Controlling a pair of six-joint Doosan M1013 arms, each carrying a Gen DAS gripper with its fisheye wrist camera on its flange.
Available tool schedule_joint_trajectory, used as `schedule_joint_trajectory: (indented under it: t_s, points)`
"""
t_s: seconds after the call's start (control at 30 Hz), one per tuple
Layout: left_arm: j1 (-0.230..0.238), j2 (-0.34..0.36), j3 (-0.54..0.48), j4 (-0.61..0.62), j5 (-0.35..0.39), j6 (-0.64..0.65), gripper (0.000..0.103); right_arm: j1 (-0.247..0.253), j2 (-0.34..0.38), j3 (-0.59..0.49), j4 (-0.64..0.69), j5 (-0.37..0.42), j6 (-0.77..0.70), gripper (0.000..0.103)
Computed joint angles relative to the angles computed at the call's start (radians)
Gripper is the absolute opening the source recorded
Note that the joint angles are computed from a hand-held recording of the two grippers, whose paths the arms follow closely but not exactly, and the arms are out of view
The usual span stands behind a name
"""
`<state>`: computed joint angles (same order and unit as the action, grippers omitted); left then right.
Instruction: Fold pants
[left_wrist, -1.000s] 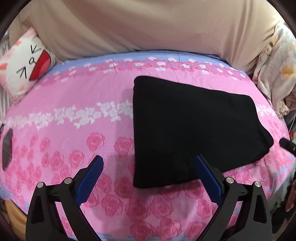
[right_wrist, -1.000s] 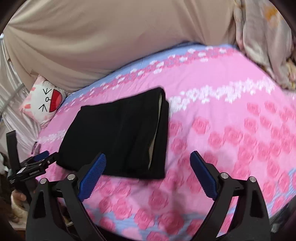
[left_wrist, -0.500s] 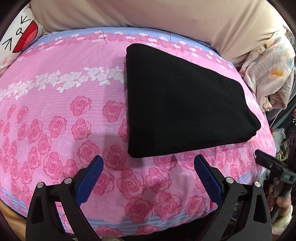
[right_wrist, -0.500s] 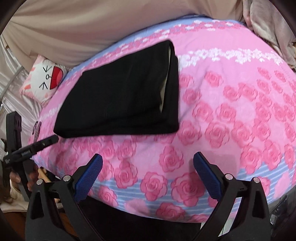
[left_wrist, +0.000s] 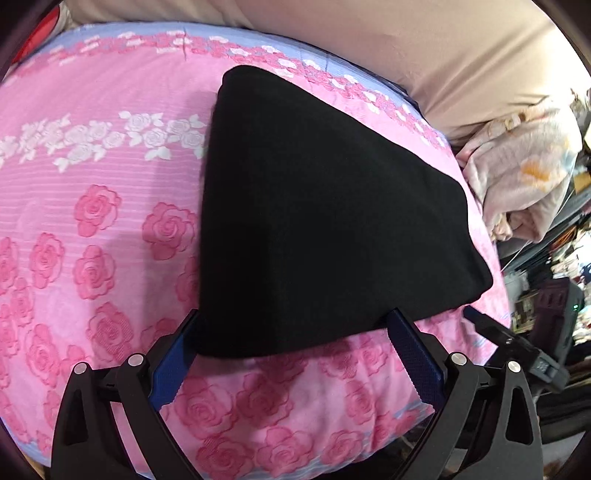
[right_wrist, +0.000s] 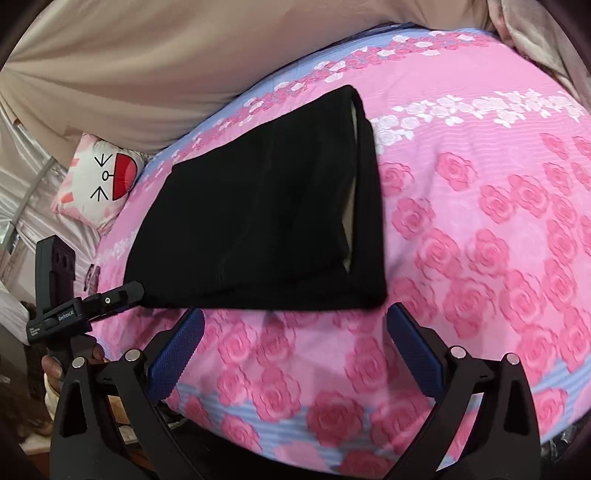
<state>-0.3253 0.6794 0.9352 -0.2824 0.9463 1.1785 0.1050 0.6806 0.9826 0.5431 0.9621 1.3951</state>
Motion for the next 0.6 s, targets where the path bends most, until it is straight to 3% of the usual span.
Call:
schedule_joint_trajectory:
  t_s: [0.27, 0.43, 0.6]
  points:
    - [0.008, 0.048, -0.084, 0.006, 0.060, -0.050, 0.097, -0.017, 0.044, -0.056, 0.077, 0.025, 0.016, 0.098]
    - [-0.010, 0.084, -0.152, 0.103, 0.111, -0.085, 0.097, -0.029, 0.074, -0.092, 0.155, 0.035, 0.010, 0.098]
    - [-0.036, 0.109, -0.196, 0.233, 0.143, -0.125, 0.098, -0.022, 0.088, -0.113, 0.150, 0.018, -0.001, 0.098]
